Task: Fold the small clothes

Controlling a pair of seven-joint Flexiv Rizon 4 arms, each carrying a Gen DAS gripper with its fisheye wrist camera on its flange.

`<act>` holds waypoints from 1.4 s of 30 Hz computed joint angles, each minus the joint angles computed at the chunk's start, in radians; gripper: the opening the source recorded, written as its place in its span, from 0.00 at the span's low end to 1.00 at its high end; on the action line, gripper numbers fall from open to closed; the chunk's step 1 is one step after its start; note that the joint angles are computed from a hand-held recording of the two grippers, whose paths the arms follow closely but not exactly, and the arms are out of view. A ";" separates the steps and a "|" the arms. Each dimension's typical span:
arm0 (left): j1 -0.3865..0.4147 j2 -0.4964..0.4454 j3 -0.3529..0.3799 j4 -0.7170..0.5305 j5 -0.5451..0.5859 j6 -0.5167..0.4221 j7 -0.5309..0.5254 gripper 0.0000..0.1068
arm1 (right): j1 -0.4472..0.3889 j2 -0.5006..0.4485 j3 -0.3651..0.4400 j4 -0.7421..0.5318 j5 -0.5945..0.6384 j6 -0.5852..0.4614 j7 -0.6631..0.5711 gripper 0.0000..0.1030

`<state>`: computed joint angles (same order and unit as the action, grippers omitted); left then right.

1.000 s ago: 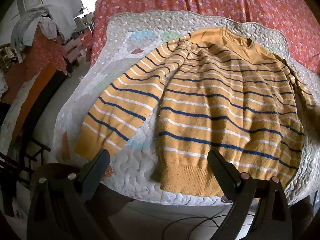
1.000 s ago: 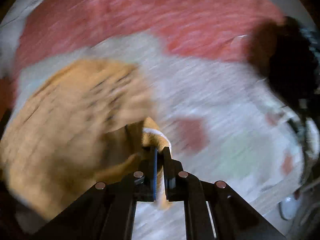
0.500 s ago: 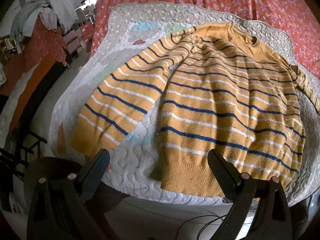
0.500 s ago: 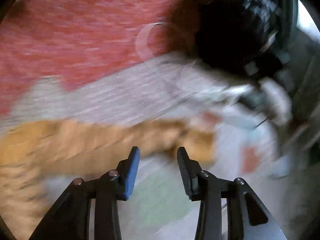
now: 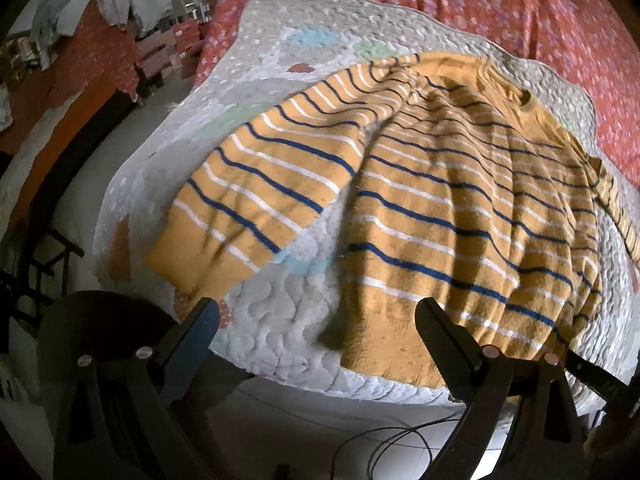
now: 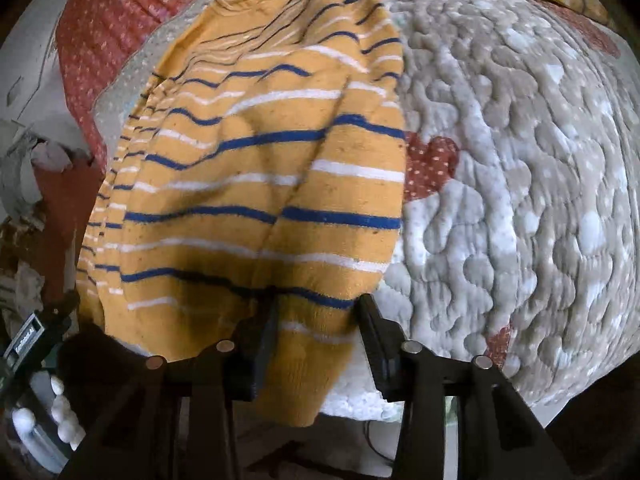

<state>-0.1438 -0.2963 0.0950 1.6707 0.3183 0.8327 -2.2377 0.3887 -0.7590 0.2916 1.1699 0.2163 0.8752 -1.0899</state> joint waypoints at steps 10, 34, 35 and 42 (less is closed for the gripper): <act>0.012 0.003 -0.006 -0.002 -0.012 -0.013 0.007 0.91 | -0.061 0.123 -0.023 0.147 0.010 0.010 0.047 0.06; 0.101 -0.152 -0.052 -0.072 -0.264 0.002 0.261 0.91 | -0.082 0.168 -0.008 0.199 0.056 -0.027 0.046 0.05; 0.115 -0.161 -0.068 -0.063 -0.314 0.011 0.289 0.91 | -0.082 0.164 -0.007 0.193 0.058 -0.031 0.045 0.05; 0.122 -0.153 -0.108 -0.070 -0.472 -0.025 0.439 0.06 | -0.086 0.153 0.003 0.158 0.084 -0.032 0.048 0.05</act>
